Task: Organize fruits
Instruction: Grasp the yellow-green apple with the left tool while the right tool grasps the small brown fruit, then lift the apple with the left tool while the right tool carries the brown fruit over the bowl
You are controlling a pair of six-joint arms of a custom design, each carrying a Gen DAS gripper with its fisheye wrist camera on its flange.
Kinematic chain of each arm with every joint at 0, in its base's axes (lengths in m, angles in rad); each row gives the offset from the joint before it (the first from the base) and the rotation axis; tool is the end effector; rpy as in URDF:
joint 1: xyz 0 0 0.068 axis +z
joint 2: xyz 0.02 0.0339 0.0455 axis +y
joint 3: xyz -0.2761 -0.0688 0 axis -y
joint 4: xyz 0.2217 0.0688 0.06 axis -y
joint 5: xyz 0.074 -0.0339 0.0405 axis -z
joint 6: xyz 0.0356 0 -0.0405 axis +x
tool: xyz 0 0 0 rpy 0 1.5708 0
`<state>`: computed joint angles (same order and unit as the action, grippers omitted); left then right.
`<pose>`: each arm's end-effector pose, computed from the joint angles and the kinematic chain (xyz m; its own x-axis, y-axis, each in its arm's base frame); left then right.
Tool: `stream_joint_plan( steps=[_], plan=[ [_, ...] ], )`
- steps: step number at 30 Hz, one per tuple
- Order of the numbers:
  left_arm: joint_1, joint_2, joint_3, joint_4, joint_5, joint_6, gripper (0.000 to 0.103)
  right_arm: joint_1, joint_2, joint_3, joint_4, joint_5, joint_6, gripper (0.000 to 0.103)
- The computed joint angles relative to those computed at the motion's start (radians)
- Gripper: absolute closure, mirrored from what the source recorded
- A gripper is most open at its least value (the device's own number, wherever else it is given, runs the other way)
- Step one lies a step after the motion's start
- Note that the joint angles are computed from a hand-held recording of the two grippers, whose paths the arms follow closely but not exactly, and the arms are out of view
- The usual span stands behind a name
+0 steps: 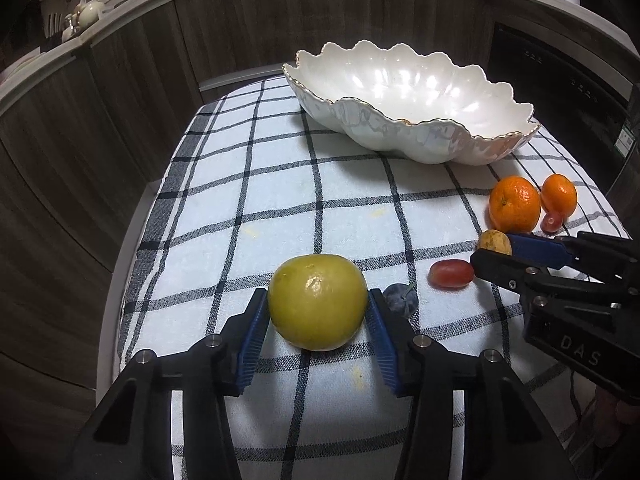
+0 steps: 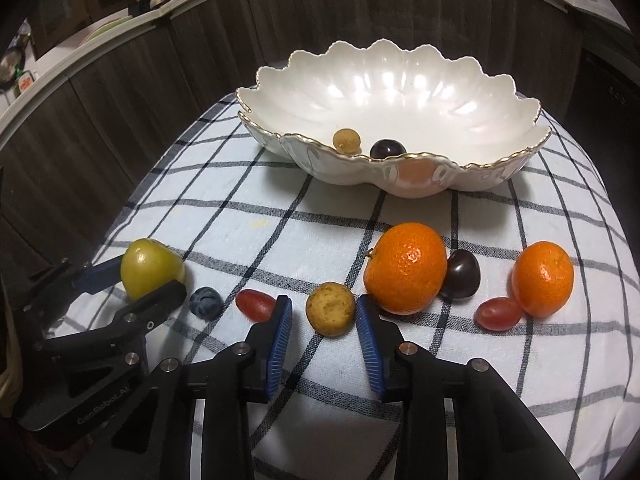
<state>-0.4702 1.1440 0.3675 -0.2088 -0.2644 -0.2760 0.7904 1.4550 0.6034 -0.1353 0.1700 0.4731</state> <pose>0.1520 -0.0668 0.1620 -0.7990 0.1110 -0.5910 0.0944 0.9938 0.0590 0.1727 0.1659 0.1695 -0.8118 -0.1816 -0.5550 -0.2976 0.9464 0.1255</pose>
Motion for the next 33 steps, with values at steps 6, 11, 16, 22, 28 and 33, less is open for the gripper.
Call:
stream_joint_plan(
  steps=[6, 11, 16, 22, 28, 33],
  plan=[
    [-0.023, 0.005, 0.002, -0.001, -0.024, -0.016, 0.055, -0.016, 0.012, -0.005, 0.010, -0.010, 0.006, 0.075],
    [-0.021, -0.005, 0.004, -0.012, -0.014, -0.028, 0.055, -0.023, 0.007, -0.005, 0.005, -0.024, 0.006, 0.076],
    [-0.047, -0.045, 0.011, -0.053, -0.035, -0.047, 0.055, -0.007, -0.014, -0.006, -0.008, -0.020, 0.009, 0.076],
    [-0.091, -0.086, 0.032, -0.113, -0.074, -0.078, 0.056, 0.006, -0.057, -0.010, -0.018, -0.008, 0.004, 0.076],
    [-0.131, -0.107, 0.071, -0.170, -0.108, -0.100, 0.056, 0.017, -0.103, -0.006, -0.043, 0.007, 0.001, 0.076],
    [-0.156, -0.104, 0.115, -0.210, -0.120, -0.123, 0.056, 0.015, -0.154, 0.007, -0.076, 0.028, -0.009, 0.076]
  ],
)
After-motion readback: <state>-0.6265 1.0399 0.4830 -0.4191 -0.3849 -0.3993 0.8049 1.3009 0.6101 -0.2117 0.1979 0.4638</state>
